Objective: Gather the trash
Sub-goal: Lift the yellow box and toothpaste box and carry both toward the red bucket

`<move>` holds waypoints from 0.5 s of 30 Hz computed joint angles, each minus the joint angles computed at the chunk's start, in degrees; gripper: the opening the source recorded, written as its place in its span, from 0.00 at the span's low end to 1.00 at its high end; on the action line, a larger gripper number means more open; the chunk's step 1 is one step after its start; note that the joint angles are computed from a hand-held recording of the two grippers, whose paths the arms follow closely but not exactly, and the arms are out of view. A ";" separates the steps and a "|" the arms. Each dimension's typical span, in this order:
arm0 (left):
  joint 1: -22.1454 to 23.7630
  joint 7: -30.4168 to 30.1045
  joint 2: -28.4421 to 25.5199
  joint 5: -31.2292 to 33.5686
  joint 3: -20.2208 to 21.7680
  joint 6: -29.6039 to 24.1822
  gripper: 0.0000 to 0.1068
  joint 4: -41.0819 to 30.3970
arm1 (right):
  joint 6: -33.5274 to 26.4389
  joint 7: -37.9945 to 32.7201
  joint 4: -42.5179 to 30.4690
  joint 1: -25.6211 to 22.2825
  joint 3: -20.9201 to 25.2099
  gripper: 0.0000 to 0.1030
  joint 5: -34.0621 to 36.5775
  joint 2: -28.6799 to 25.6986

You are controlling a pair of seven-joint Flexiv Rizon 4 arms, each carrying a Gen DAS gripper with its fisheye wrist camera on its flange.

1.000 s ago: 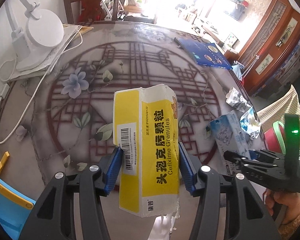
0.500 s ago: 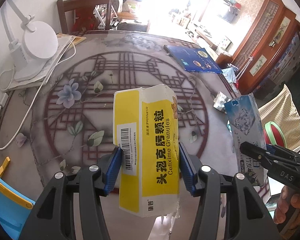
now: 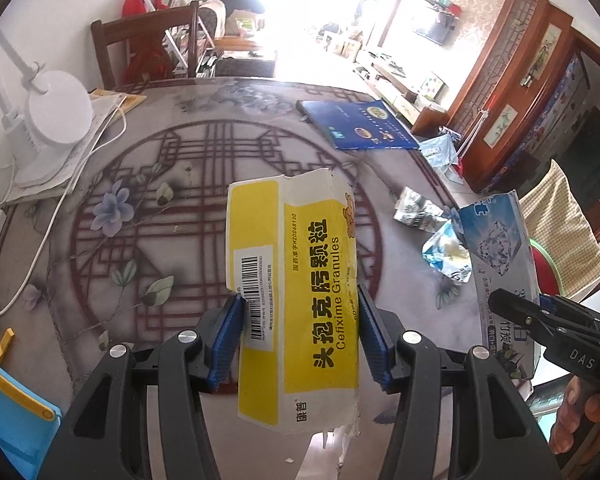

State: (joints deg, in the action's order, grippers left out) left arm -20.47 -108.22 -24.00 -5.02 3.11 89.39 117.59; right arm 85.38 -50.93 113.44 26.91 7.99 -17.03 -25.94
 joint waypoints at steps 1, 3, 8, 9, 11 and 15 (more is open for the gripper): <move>-0.97 -0.57 -0.16 0.27 0.76 -0.25 0.48 -0.51 | 0.27 -0.11 0.32 -0.18 -0.04 0.36 0.06 0.23; -2.77 -1.88 -0.47 0.94 2.26 -0.86 0.48 -1.49 | 0.97 -0.84 1.06 -1.18 0.44 0.36 0.46 0.70; -8.84 -7.92 -1.46 4.67 7.72 -3.92 0.48 -5.02 | 1.21 -5.09 1.57 -5.71 4.23 0.36 2.88 0.97; -9.40 -9.06 -1.64 5.52 8.15 -4.60 0.48 -5.74 | 1.23 -6.17 1.63 -6.69 5.04 0.36 3.51 1.05; -10.77 -11.78 -2.12 7.39 9.06 -6.01 0.48 -7.45 | 1.48 -8.50 2.02 -8.82 6.66 0.36 4.99 1.42; -13.44 -17.26 -3.80 11.27 10.27 -8.68 0.48 -12.06 | 1.66 -13.17 2.99 -13.11 9.67 0.36 8.34 2.62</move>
